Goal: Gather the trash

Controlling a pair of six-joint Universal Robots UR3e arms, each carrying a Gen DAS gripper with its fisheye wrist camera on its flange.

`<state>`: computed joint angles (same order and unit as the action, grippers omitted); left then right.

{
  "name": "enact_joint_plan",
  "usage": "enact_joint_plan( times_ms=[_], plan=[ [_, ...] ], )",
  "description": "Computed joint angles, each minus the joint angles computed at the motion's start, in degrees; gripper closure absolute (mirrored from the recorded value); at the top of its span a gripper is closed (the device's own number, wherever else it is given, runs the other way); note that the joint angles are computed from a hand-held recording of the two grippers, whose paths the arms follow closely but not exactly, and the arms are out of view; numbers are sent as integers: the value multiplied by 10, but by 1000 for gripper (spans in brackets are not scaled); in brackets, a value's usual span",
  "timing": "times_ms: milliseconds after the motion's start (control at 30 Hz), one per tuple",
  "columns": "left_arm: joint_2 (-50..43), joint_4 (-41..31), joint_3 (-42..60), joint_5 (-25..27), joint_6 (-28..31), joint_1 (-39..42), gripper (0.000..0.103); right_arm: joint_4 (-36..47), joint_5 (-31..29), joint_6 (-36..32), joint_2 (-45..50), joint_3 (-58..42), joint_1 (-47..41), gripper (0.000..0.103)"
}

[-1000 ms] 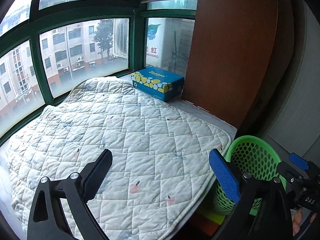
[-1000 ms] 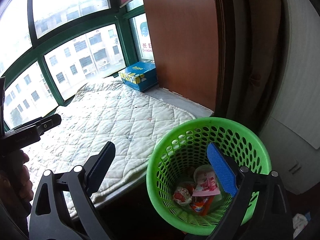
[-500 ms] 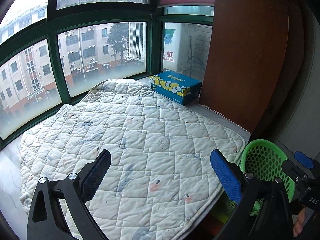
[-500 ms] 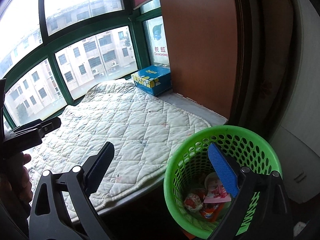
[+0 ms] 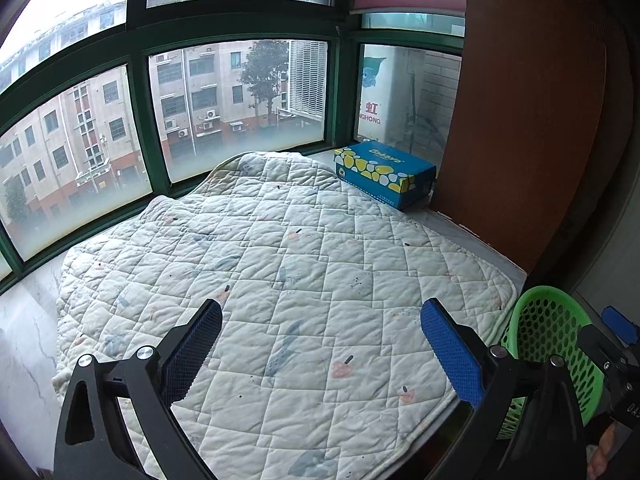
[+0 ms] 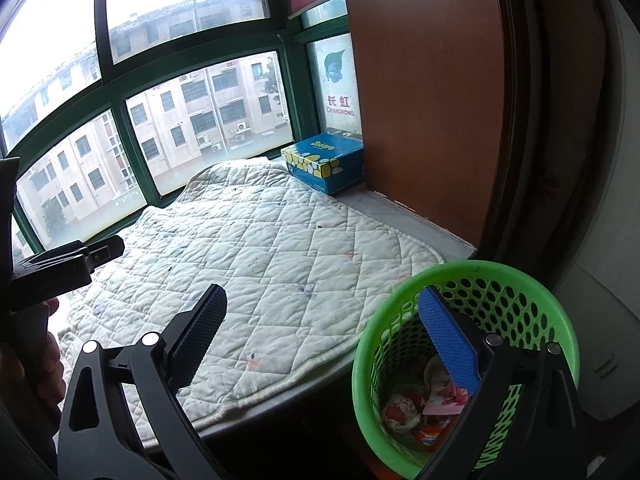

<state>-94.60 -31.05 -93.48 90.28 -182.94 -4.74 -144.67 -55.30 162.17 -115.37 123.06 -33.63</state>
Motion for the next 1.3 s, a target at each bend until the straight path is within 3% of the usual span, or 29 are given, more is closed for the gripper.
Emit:
enact_joint_plan(
  times_ms=[1300],
  plan=[
    [0, 1, -6, 19, -7, -6, 7, -10, -12, 8, 1, 13, 19, 8]
  ],
)
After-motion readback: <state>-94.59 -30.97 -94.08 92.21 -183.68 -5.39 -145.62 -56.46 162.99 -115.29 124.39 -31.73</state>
